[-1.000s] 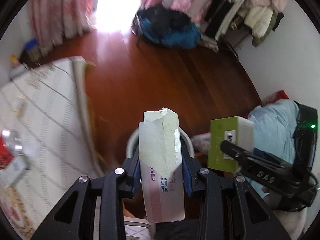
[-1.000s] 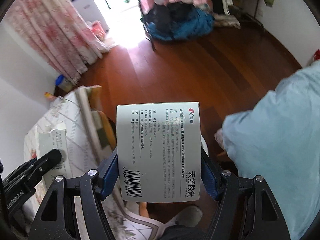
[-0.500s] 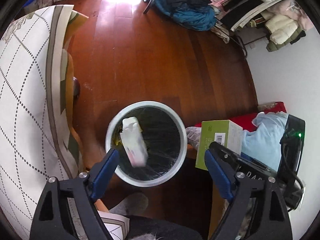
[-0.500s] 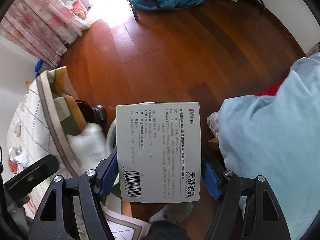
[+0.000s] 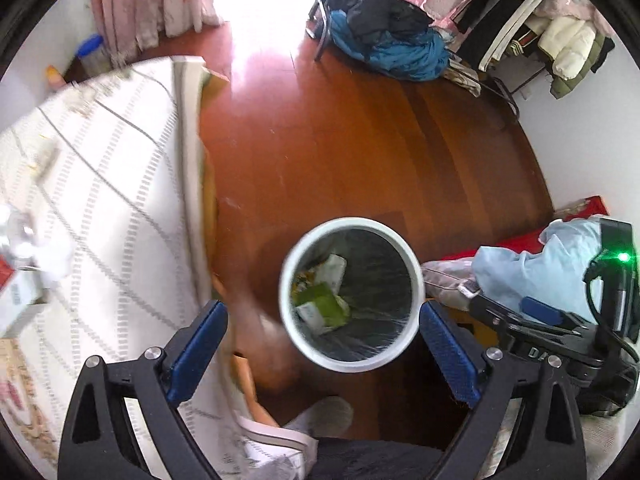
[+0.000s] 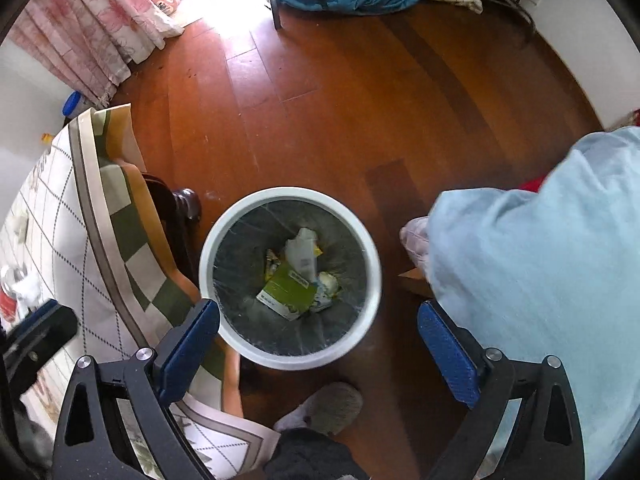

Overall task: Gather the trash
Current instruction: 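Carry both boxes over trash bin and open both tools to drop them, then move both tools back to table, right tool toward red Coca-Cola can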

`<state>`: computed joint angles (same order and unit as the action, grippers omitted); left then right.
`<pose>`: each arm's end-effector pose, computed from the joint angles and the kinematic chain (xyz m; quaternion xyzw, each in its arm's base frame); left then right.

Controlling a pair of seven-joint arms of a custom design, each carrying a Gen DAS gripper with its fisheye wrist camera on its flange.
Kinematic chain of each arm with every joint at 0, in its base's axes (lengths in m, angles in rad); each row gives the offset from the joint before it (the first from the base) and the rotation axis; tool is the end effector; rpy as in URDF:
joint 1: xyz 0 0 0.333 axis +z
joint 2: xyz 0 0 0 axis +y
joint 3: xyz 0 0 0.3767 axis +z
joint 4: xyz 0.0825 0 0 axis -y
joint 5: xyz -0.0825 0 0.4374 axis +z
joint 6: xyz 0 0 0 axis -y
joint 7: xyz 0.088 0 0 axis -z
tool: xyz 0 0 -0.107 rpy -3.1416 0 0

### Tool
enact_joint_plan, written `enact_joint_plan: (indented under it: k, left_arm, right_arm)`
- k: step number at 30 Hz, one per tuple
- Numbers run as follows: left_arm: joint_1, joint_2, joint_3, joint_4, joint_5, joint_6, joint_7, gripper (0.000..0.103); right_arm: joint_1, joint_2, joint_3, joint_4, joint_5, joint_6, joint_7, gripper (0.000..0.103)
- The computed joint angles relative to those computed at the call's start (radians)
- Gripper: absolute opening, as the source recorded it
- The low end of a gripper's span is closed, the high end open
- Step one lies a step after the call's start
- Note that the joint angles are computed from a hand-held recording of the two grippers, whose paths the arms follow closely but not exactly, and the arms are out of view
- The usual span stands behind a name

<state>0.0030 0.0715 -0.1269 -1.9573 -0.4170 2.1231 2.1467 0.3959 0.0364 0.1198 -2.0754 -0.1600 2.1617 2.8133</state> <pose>0.6304 -0.0952 0.4892 0.5030 -0.8429 0.1817 0.0595 0.5315 0.2934 0.4500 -0.4472 0.8917 -0.0627 0.0311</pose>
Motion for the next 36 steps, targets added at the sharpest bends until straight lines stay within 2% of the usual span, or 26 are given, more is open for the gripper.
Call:
enact_joint_plan:
  k: [5, 13, 16, 21, 25, 30, 33, 36]
  left_arm:
    - [0.006, -0.078, 0.014, -0.045, 0.005, 0.069, 0.040, 0.098]
    - [0.007, -0.170, 0.053, -0.065, -0.045, 0.126, 0.122, 0.098]
    - [0.017, -0.181, 0.075, -0.036, -0.077, 0.119, 0.143, 0.098]
    - [0.058, -0.170, 0.112, 0.014, -0.106, 0.154, 0.165, 0.098]
    - [0.122, -0.112, 0.137, 0.046, -0.053, 0.231, 0.125, 0.098]
    - [0.215, 0.010, 0.164, 0.057, 0.131, 0.345, -0.029, 0.098]
    - [0.254, 0.092, 0.182, 0.070, 0.275, 0.381, -0.159, 0.098]
    - [0.285, 0.182, 0.199, 0.103, 0.388, 0.357, -0.258, 0.098]
  right_arm:
    - [0.025, -0.047, 0.023, 0.019, -0.055, -0.063, 0.060, 0.101]
    - [0.068, -0.099, 0.075, 0.104, -0.187, -0.172, 0.187, 0.101]
    - [0.081, -0.098, 0.088, 0.151, -0.230, -0.187, 0.221, 0.101]
    - [0.114, -0.040, 0.100, 0.282, -0.303, -0.184, 0.229, 0.101]
    - [0.153, 0.095, 0.087, 0.445, -0.306, -0.139, 0.145, 0.101]
    - [0.203, 0.332, 0.058, 0.687, -0.218, -0.087, -0.003, 0.101]
    - [0.226, 0.495, 0.046, 0.849, -0.125, -0.057, -0.014, 0.101]
    - [0.259, 0.638, 0.021, 0.981, -0.045, -0.012, 0.056, 0.101]
